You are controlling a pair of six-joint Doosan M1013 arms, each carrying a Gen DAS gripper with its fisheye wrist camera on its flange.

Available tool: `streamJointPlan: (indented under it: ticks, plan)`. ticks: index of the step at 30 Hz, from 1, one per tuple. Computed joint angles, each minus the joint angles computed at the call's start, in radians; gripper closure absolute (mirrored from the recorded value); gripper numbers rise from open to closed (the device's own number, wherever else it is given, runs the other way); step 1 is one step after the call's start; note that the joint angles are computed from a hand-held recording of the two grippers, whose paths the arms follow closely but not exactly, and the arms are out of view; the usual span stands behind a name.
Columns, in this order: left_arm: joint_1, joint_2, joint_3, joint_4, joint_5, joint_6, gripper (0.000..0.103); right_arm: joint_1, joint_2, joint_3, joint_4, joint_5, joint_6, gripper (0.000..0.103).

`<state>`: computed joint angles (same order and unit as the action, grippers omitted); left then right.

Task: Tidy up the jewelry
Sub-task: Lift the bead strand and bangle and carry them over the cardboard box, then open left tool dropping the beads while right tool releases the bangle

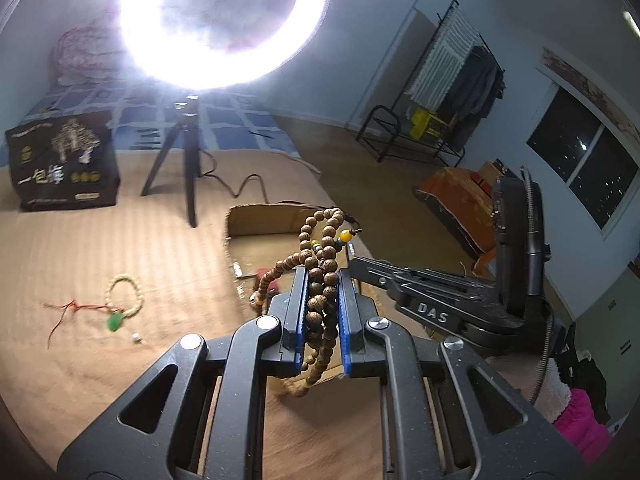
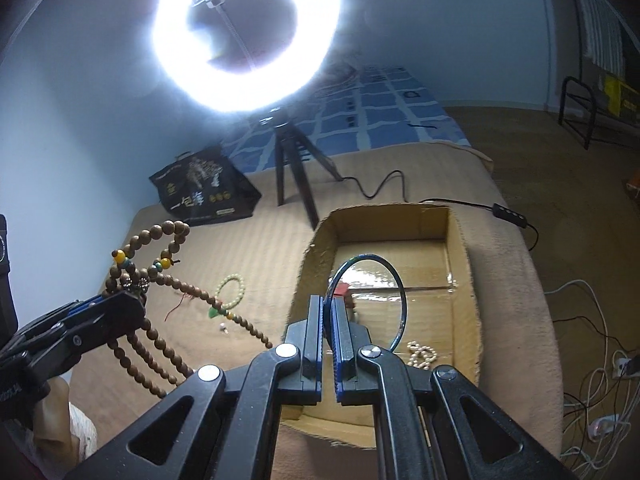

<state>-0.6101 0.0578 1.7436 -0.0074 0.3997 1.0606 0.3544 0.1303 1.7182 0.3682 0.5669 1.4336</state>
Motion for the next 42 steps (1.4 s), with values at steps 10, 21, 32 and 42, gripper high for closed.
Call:
streamJointPlan:
  ticks: [10,21,32,42]
  plan:
    - [-0.012,0.064,-0.053,-0.041,0.020,0.049,0.092,-0.039,0.025,-0.009,0.038,0.001,-0.032,0.102]
    - [-0.008,0.116,-0.055,-0.043,0.064,0.051,0.092,-0.052,0.065,-0.029,0.012,0.009,-0.002,0.102]
    - [-0.010,0.140,-0.052,-0.026,0.085,0.028,0.092,-0.051,0.095,-0.045,-0.004,0.021,0.021,0.102]
    - [-0.010,0.143,-0.052,-0.023,0.101,0.031,0.092,-0.050,0.107,-0.052,-0.014,0.027,0.040,0.100]
